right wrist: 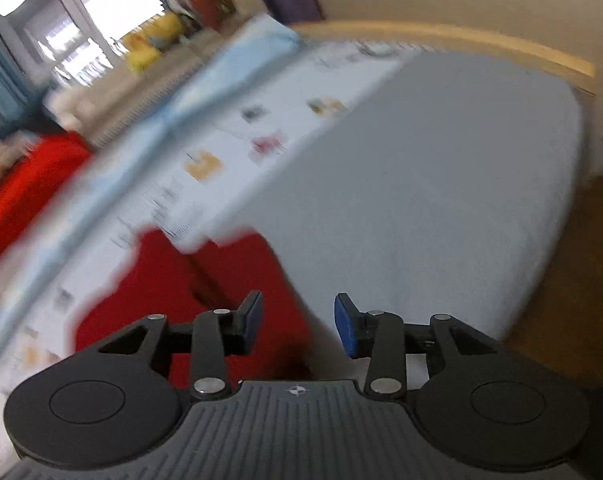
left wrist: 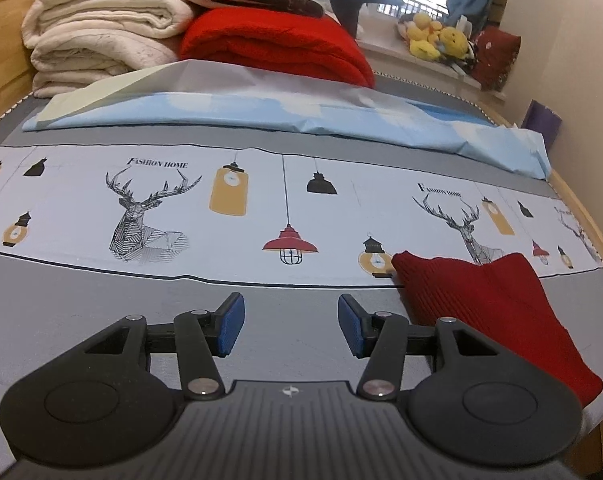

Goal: Fold small clothes

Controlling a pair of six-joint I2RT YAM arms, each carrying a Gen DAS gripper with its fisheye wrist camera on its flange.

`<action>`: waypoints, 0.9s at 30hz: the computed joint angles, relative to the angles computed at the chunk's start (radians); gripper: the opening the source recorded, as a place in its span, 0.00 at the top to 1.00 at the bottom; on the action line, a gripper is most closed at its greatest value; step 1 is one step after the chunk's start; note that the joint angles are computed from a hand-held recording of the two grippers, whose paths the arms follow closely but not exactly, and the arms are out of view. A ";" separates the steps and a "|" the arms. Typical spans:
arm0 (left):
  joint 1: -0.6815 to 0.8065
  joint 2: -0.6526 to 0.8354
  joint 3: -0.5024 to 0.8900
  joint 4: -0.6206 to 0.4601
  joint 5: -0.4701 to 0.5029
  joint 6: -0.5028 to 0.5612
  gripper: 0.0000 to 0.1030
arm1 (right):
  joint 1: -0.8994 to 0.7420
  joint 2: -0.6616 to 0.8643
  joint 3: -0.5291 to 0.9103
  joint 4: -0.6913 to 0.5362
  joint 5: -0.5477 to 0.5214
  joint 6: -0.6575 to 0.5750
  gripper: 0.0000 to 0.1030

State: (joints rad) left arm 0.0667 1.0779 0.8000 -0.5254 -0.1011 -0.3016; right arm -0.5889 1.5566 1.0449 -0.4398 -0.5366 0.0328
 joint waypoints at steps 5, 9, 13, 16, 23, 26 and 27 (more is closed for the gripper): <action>-0.031 0.037 0.010 -0.003 -0.013 -0.036 0.43 | 0.030 0.245 0.366 -0.211 -0.235 -0.228 0.41; -0.060 0.071 0.017 0.000 -0.021 -0.049 0.43 | 0.117 0.491 0.638 -0.418 -0.252 -0.419 0.36; -0.105 0.109 0.026 0.003 -0.043 -0.059 0.43 | 0.172 0.627 0.689 -0.467 -0.136 -0.426 0.42; -0.139 0.138 0.037 0.011 -0.059 -0.056 0.43 | 0.206 0.654 0.709 -0.445 -0.179 -0.378 0.44; -0.191 0.223 0.070 0.032 -0.066 -0.072 0.43 | 0.247 0.729 0.808 -0.560 -0.165 -0.482 0.56; -0.211 0.266 0.088 0.043 -0.051 -0.086 0.43 | 0.234 0.697 0.784 -0.512 -0.220 -0.517 0.78; -0.220 0.279 0.096 0.047 -0.046 -0.094 0.43 | 0.210 0.654 0.732 -0.485 -0.266 -0.524 0.81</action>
State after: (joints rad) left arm -0.1530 1.3572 0.8958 -0.4780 -0.1473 -0.3956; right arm -0.3792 2.2104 1.7772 -0.9246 -0.8028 -0.4908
